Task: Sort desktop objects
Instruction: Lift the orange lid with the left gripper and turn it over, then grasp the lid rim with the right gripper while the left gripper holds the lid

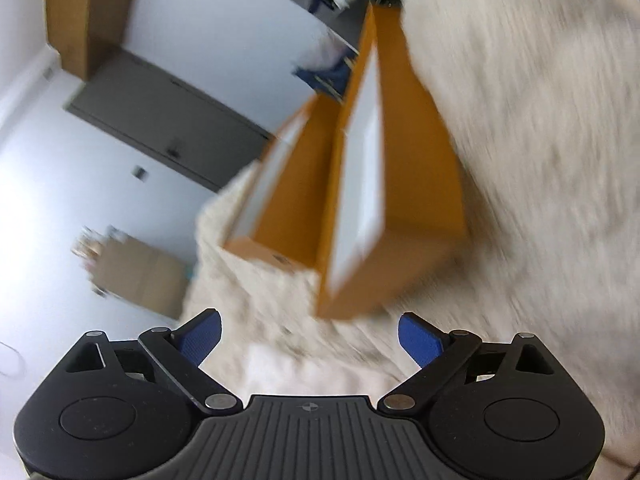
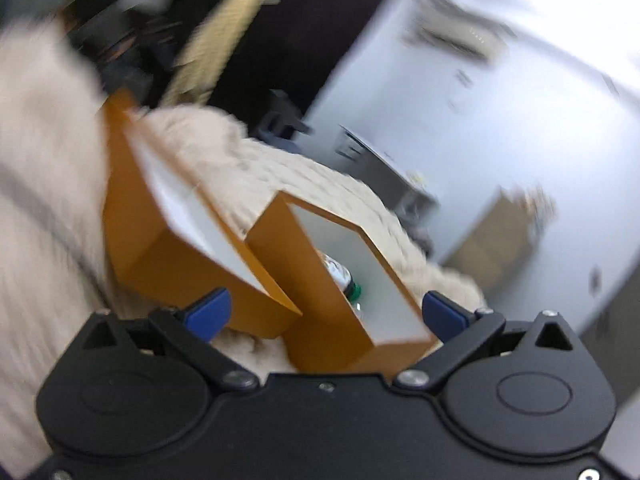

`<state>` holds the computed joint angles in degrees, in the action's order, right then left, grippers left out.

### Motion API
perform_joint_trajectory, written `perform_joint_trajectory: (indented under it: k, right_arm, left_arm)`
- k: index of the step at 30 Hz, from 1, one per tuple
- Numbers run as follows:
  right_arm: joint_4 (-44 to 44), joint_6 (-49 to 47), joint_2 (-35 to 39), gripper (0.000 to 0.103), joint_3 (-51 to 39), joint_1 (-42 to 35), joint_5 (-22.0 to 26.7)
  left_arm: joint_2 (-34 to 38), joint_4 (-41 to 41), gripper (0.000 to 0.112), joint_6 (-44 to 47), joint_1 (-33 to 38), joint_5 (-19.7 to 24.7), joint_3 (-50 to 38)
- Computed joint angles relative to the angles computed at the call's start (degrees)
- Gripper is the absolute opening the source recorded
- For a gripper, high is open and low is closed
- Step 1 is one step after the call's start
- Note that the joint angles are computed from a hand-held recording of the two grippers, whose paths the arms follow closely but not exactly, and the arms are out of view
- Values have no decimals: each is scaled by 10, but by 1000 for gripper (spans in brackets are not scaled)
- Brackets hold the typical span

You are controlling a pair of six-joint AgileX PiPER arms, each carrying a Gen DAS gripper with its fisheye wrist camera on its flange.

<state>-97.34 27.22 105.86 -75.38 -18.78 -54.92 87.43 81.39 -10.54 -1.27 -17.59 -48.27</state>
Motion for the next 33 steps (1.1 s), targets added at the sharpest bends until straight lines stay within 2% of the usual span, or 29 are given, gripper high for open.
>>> perform_joint_trajectory:
  k: [2,4,5,9,12,13,14,15,16,17,18,19,23,27,31,33]
  right_arm:
    - [9,-55,18,102,7,23,31]
    - [-3,-64,34,96,3,43,53]
    - [-10,-69,43,93,0,52,56]
    - [23,-116,49,92,18,59,32]
    - [53,-137,54,89,26,56,3]
    - [58,-136,56,88,25,55,-5]
    - [62,-136,58,83,25,54,-13]
    - [58,-127,60,79,20,53,-19]
    - [55,-118,62,78,16,53,-26]
    - [51,-109,64,72,11,53,-33]
    - [36,-93,66,61,4,52,-36]
    - [22,-76,65,55,-3,51,-39]
    - [-3,4,60,55,-32,41,-42]
    - [20,75,62,55,-62,17,-78]
    - [27,158,80,54,-115,0,-115]
    - [28,233,101,47,-164,-12,-138]
  left_arm:
    - [49,-90,93,77,13,-32,-9]
    - [95,-145,93,119,22,-74,-19]
    - [116,-159,93,128,20,-86,-27]
    - [196,-215,92,178,4,-137,-57]
    - [222,-248,80,201,-8,-187,-72]
    - [231,-257,70,206,-12,-206,-78]
    - [239,-256,57,201,-14,-223,-87]
    - [246,-251,54,193,-16,-232,-96]
    - [256,-234,54,173,-19,-234,-114]
    - [261,-225,53,162,-22,-233,-126]
    - [264,-221,53,159,-24,-232,-132]
    - [269,-218,53,156,-28,-230,-144]
    - [290,-222,54,142,-42,-226,-197]
    - [303,-217,55,101,-46,-228,-243]
    - [332,-144,60,-48,-31,-242,-333]
    - [338,-110,61,-117,-23,-260,-364]
